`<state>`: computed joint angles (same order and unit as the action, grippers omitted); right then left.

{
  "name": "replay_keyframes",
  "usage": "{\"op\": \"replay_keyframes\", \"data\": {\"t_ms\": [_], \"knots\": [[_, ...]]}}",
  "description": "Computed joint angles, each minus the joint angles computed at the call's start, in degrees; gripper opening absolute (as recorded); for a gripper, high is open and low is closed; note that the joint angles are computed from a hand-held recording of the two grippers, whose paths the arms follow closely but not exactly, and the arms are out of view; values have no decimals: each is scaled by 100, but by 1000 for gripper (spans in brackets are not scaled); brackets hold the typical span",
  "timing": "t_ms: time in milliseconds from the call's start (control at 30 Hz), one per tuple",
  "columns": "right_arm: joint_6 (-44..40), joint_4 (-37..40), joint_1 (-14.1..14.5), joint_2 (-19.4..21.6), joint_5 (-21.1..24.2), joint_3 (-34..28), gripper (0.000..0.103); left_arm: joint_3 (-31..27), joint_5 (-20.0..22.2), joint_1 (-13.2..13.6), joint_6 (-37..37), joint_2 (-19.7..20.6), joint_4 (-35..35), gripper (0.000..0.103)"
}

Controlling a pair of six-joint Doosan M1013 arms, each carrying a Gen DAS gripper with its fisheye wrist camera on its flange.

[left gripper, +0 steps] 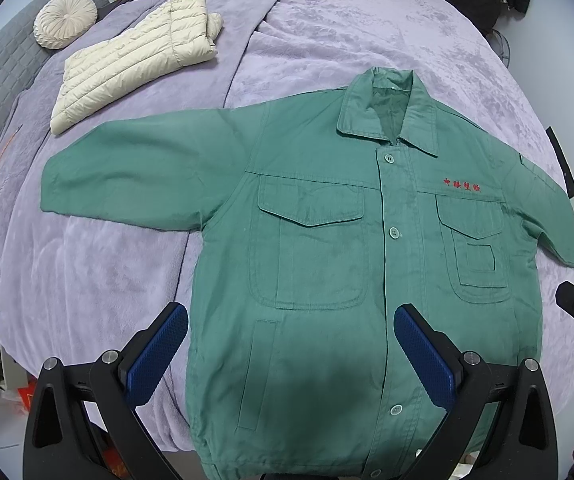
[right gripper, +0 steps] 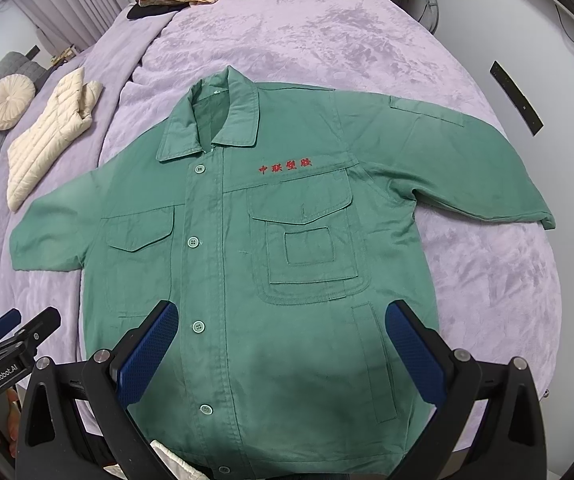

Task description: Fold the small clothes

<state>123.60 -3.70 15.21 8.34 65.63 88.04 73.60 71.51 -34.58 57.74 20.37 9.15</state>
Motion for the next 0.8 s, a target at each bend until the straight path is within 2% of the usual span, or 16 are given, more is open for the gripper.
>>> {"op": "replay_keyframes", "data": {"t_ms": [800], "knots": [[-28, 40, -12, -10, 23, 4, 103, 72, -25, 9, 12, -35, -7, 103]]}}
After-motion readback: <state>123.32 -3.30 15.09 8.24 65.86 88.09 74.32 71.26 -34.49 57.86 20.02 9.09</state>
